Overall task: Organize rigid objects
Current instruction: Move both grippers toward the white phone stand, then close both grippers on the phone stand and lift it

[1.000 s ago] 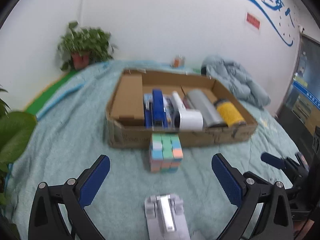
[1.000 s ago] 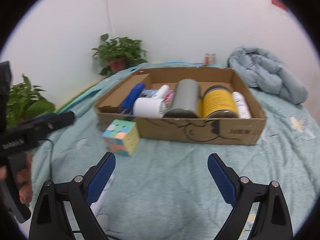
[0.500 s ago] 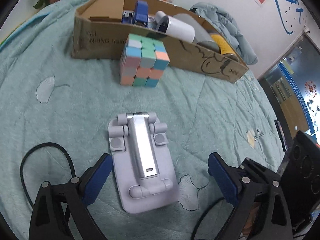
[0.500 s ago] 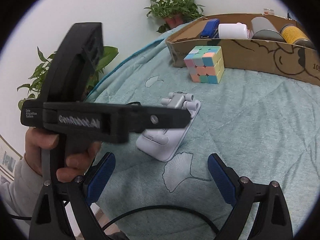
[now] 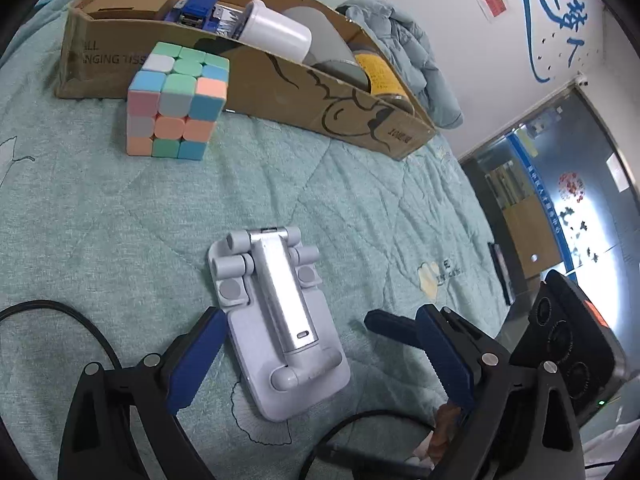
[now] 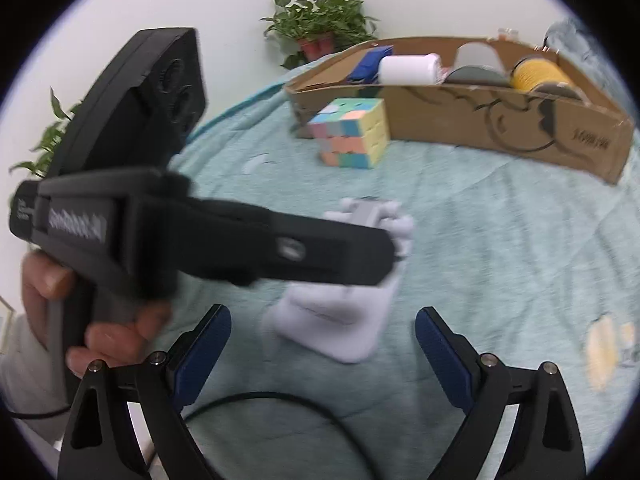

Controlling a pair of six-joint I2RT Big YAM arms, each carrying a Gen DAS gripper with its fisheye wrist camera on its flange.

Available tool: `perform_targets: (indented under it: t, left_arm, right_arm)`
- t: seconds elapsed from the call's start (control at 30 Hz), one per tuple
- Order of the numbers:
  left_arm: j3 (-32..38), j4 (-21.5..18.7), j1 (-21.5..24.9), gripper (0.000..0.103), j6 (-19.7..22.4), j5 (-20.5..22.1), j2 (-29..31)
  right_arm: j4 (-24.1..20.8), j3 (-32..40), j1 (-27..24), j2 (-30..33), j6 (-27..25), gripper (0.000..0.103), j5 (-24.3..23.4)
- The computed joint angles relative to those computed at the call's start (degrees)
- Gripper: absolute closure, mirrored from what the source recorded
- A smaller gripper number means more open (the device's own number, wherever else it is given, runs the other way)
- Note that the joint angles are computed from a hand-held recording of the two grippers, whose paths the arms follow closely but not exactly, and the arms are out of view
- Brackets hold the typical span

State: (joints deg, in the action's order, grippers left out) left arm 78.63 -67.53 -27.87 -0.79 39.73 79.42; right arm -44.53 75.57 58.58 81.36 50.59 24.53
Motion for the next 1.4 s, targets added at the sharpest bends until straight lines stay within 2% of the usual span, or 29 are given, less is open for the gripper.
perform_targets:
  t: [0.07,0.17,0.33,0.43,0.53,0.6,0.67,0.77,0.9,0.97,1.07,1.13,1.2,1.23,1.33,1.37,1.4]
  left_arm:
    - [-0.39,-0.38,1.36,0.008,0.17,-0.13,-0.7]
    - [-0.51,-1.05,2.13,0.008,0.9,-3.88,-1.38]
    - [-1.89,-2.49,3.6,0.008,2.32,-4.41,-2.46]
    - [-2.93,-1.7,3.79,0.008,1.24,-3.65,-2.63]
    - [-3.21,-0.99,3.64,0.012,0.6,-2.48,-2.63]
    - [-2.81,-1.13,3.22,0.013,0.34,-1.84,-2.18]
    - [-2.28,-0.8,1.91,0.013,-0.04,-2.64,-1.66]
    - [-1.6,-1.09,1.05,0.013,0.2,-2.67,-0.96]
    - [-1.11,-1.27,0.6,0.018,0.31,-2.95,-0.48]
    - [-1.1,-1.14,0.6,0.021,0.04,-3.01,-0.45]
    - [-1.32,-0.45,0.94,0.03,-1.07,-2.93,-0.51]
    - [-1.27,-0.44,1.31,0.041,-1.71,-2.0,-0.26]
    - [-1.32,-0.15,1.53,0.046,-2.43,-0.56,-0.13]
    - [-1.28,0.04,1.41,0.047,-2.48,-0.94,-0.1]
    - [-1.25,0.41,1.55,0.064,-2.69,-1.48,-0.2]
    - [-1.22,0.46,2.07,0.07,-2.98,-0.64,-0.09]
    - [-1.22,0.56,2.61,0.071,-3.5,0.8,0.04]
  right_arm:
    - [-2.05,0.99,-0.1,0.56,-0.63,0.009,1.68]
    - [-2.55,2.22,-0.76,1.93,-1.24,0.009,1.05]
    - [-5.09,5.46,-0.77,5.85,-0.31,0.012,1.51]
    - [-7.91,7.38,-0.15,7.75,0.04,0.026,4.98]
    - [-8.83,8.14,0.15,8.34,-0.12,0.028,5.84]
    - [-8.21,7.62,-0.09,7.91,0.2,0.03,5.58]
    - [-6.57,5.79,-0.1,6.25,2.46,0.041,5.48]
    - [-0.36,0.94,-1.44,2.34,5.93,0.041,1.93]
    - [0.05,0.39,-1.39,1.64,6.96,0.041,1.8]
    - [1.98,-0.86,-1.51,0.6,8.12,0.041,0.83]
    - [8.0,-5.01,-2.42,-2.48,11.48,0.041,-2.64]
    - [11.6,-7.56,-3.1,-4.23,12.89,0.041,-5.19]
    - [13.61,-8.64,-3.6,-4.78,13.74,0.041,-7.12]
    - [13.43,-8.58,-3.29,-4.84,13.89,0.041,-6.99]
    - [11.35,-6.01,-2.38,-2.84,13.9,0.041,-5.84]
    - [10.33,-5.14,-2.25,-2.24,13.63,0.042,-5.24]
    - [9.86,-4.7,-2.19,-1.92,13.43,0.042,-4.96]
